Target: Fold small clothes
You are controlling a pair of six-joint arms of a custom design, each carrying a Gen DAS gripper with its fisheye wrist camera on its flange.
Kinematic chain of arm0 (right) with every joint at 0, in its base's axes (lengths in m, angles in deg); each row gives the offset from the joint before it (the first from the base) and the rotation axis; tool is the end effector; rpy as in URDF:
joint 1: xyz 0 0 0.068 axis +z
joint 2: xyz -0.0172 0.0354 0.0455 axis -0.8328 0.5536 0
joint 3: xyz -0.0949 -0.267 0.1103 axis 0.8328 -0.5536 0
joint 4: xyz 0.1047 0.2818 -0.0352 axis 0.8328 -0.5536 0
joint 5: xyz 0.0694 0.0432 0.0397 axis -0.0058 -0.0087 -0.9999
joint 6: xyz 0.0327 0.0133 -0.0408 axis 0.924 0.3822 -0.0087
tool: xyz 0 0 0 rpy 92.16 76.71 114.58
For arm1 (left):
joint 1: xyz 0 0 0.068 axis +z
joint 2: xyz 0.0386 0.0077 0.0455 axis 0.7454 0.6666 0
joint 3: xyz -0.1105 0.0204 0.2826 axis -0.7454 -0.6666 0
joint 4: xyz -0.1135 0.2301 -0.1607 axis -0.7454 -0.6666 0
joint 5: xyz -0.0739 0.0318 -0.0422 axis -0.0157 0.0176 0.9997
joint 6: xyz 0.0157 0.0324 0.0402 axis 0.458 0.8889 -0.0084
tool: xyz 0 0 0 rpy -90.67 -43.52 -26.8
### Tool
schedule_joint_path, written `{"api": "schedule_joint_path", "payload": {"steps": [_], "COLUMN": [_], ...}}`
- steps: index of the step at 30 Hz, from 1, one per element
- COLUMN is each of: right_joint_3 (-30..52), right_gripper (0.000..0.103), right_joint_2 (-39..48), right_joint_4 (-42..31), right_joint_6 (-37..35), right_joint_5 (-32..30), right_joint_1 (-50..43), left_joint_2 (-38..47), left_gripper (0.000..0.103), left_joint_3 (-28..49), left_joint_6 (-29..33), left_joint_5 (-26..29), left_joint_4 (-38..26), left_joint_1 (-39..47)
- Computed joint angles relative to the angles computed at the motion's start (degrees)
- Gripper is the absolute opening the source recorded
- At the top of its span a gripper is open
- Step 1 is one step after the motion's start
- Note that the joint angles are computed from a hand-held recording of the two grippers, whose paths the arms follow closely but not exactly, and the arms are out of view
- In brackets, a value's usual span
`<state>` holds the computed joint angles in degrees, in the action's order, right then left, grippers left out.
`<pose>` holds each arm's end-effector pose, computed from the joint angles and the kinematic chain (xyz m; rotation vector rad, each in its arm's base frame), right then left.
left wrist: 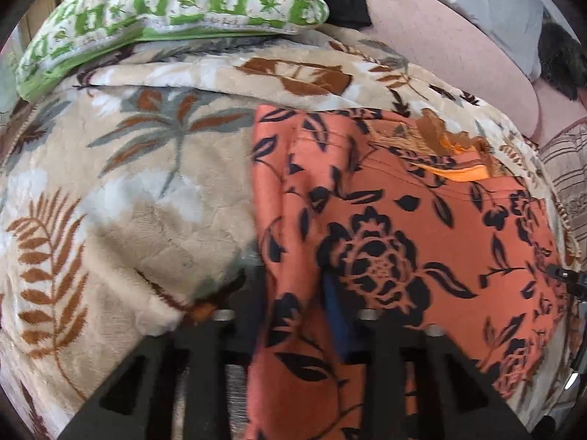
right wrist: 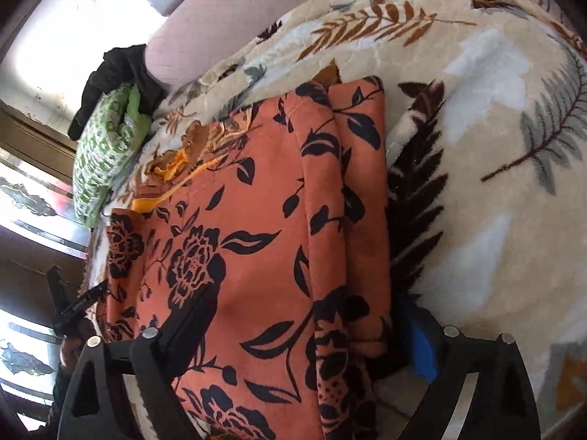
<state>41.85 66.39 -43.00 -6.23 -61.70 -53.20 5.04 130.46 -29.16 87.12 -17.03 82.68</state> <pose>0.3004 0.0335 0.1581 -0.0302 2.7236 0.7187 0.2262 0.1420 0.1930 -0.2985 2.6747 -0.1733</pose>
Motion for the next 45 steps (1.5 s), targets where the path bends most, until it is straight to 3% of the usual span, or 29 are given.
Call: {"api": "schedule_joint_path", "payload": {"steps": [1, 2, 6, 9, 11, 13, 15, 16, 17, 18, 19, 20, 23, 26, 33, 37, 40, 42, 43, 45], "right_joint_3": [1.24, 2.22, 1.67, 0.98, 0.27, -1.46, -4.92, -7.2, -10.4, -14.1, -16.71, -19.11, -20.14, -16.37, -16.09, -18.8, -19.31, -18.4, -17.87, -17.24], "right_gripper": [0.038, 0.027, 0.025, 0.023, 0.021, 0.02, 0.02, 0.024, 0.025, 0.035, 0.058, 0.067, 0.068, 0.068, 0.068, 0.068, 0.068, 0.068, 0.068, 0.068], "right_joint_2": [0.46, 0.83, -7.2, -17.23, -25.16, -33.19, -40.48, -42.72, -43.67, -42.93, -41.98, -42.46, -48.45, -53.12, -42.09, -45.12, -48.25, -47.18, -45.99, -43.0], "right_joint_4": [-1.67, -3.21, -6.22, -11.69, -17.76, -25.52, -32.99, -35.32, -36.07, -35.87, -34.31, -33.02, -33.58, -30.45, -14.84, -16.43, -18.25, -18.33, -17.82, -15.64], "right_joint_6": [0.58, 1.34, 3.96, 4.03, 2.12, -1.21, -6.1, -8.75, -11.71, -14.53, -13.41, -12.36, -13.9, -11.07, -1.01, -2.57, -5.52, -6.63, -6.69, -6.99], "right_joint_5": [-0.77, -2.47, -1.65, -2.82, -3.52, -6.01, -6.67, -6.29, -7.03, -7.74, -4.87, -1.97, -3.98, -3.25, 8.41, 8.12, 6.43, 5.82, 5.89, 5.99], "right_joint_1": [0.23, 0.04, 1.62, 1.17, 0.15, -3.67, -7.58, -9.35, -11.37, -13.91, -14.26, -14.82, -18.4, -13.74, 3.87, 3.14, 0.04, -1.79, -1.85, -1.34], "left_joint_2": [-1.08, -2.24, -9.24, -18.81, -23.71, -25.35, -25.15, -24.56, -23.45, -22.62, -21.62, -19.4, -19.15, -19.55, -17.12, -21.12, -23.37, -22.25, -21.98, -22.56], "left_gripper": [0.013, 0.012, 0.01, 0.01, 0.01, 0.01, 0.015, 0.018, 0.032, 0.039, 0.04, 0.042, 0.05, 0.058, 0.057, 0.056, 0.055, 0.025, 0.019, 0.016], "left_joint_3": [0.46, 0.83, 3.85, 5.72, 7.09, 7.72, 4.23, 0.75, -3.47, -7.62, -10.36, -10.4, -6.76, -4.69, -5.03, -5.99, -7.41, -8.34, -8.92, -9.85], "left_joint_6": [-1.77, -2.65, -2.67, 2.99, 10.32, 22.98, 34.64, 38.09, 39.97, 38.44, 36.94, 38.25, 41.49, 41.74, 33.51, 35.79, 33.46, 30.23, 28.6, 27.29], "left_joint_5": [-1.52, -2.04, 4.17, 9.15, 13.63, 18.2, 18.05, 16.83, 14.22, 9.6, 5.8, 7.33, 14.14, 18.7, 18.13, 18.45, 16.21, 12.66, 10.65, 9.43], "left_joint_4": [-0.22, -0.48, -7.28, -16.09, -24.36, -35.01, -40.65, -39.73, -36.72, -31.43, -26.77, -26.39, -29.67, -28.43, -21.67, -23.93, -22.17, -19.65, -18.15, -16.48], "left_joint_1": [-1.04, -1.49, 2.62, 8.13, 15.82, 26.9, 35.78, 37.54, 38.05, 36.67, 35.86, 37.92, 42.56, 40.69, 31.91, 29.53, 24.41, 20.14, 18.37, 17.06]}}
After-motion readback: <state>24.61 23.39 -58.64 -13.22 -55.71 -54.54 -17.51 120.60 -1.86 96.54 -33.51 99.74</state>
